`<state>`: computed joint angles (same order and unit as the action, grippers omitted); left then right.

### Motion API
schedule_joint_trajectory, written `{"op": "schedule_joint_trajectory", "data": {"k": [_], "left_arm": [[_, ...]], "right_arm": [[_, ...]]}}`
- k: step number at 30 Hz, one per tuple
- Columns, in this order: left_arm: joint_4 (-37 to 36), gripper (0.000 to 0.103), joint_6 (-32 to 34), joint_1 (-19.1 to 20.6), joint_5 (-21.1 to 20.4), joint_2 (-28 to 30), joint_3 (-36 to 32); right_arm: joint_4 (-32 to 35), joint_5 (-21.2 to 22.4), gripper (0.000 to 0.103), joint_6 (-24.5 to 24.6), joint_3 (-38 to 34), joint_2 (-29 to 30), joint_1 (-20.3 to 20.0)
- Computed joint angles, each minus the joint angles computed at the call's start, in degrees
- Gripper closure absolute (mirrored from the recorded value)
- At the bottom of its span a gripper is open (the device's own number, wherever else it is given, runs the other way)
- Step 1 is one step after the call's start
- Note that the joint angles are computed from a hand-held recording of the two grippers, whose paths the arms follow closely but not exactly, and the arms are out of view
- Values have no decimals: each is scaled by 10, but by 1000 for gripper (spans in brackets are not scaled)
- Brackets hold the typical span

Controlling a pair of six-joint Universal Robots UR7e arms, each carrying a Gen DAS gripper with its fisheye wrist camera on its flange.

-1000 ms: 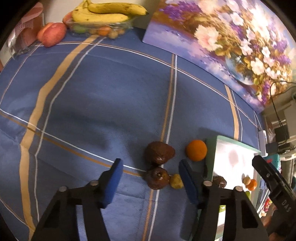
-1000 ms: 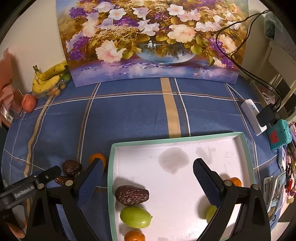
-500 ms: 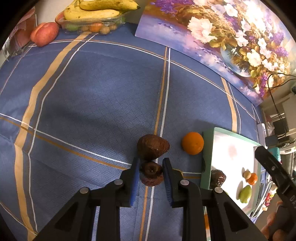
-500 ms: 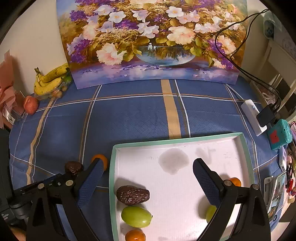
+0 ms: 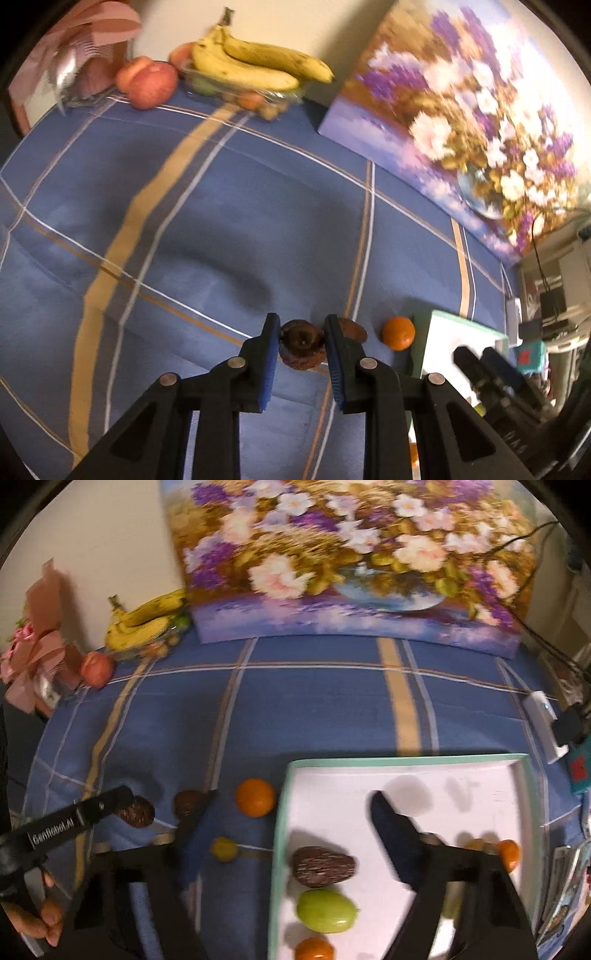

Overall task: Organize fruits
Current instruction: 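Grasp a small yellow-brown kiwi with the right tool while the left tool holds the date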

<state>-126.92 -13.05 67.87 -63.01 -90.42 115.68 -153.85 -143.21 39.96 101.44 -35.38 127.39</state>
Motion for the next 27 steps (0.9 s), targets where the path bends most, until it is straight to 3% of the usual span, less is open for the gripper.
{"op": "schedule_joint_trajectory", "data": {"k": [3,5,7,14,27], "left_arm": [[-5,77,-1,1,10,-5,-3],[-6,77,-1,1,14,-7,-6],[-8,77,-2,3,15,-8,-6],[-3,77,-6,7,21,-3,-6],[1,77,-8,11,22,3,-5]], "right_arm": [[6,16,33,-15,-18,18,0],[7,28,44,-24,-26,27,-1],[8,41,45,-32,-33,35,-4],[22,82,62,-39,-49,58,-16],[53,114,74,-31,-63,92,-34]]}}
